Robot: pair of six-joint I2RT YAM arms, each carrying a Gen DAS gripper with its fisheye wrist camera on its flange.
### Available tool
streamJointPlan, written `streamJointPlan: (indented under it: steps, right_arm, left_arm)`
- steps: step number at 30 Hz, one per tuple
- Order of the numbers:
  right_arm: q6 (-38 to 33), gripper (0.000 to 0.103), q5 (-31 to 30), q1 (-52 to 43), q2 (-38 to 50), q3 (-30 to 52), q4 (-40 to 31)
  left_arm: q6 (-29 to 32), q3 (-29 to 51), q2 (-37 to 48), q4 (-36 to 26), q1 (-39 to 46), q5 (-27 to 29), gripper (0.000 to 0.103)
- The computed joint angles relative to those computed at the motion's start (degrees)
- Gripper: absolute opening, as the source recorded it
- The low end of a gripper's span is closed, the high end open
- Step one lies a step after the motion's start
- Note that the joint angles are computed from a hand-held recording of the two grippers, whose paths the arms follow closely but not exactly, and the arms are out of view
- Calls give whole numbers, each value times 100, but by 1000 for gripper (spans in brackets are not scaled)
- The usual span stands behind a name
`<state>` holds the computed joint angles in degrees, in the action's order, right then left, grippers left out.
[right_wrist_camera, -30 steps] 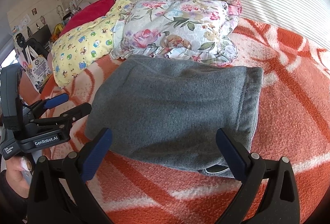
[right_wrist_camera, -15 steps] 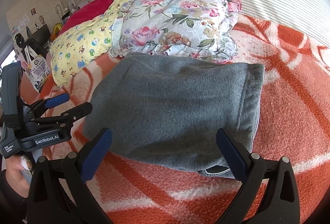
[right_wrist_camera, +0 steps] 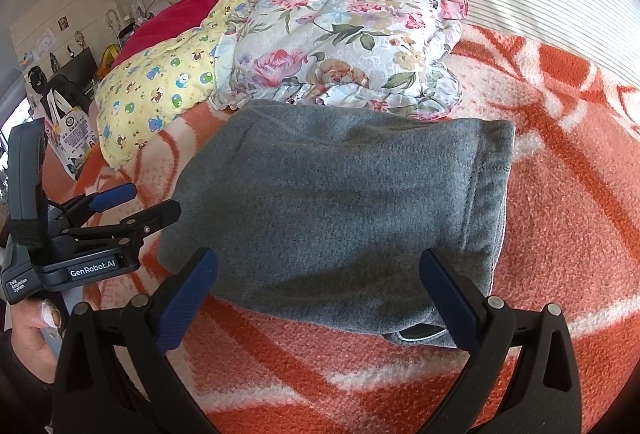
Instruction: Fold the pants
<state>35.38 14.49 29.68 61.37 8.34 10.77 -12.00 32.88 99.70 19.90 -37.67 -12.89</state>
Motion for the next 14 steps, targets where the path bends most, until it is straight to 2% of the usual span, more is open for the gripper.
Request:
streamJointPlan:
  steps: [14]
  right_arm:
    - [-64, 102, -197, -219, 147, 4, 177]
  left_arm:
    - [33, 316, 291, -193, 32, 21, 92]
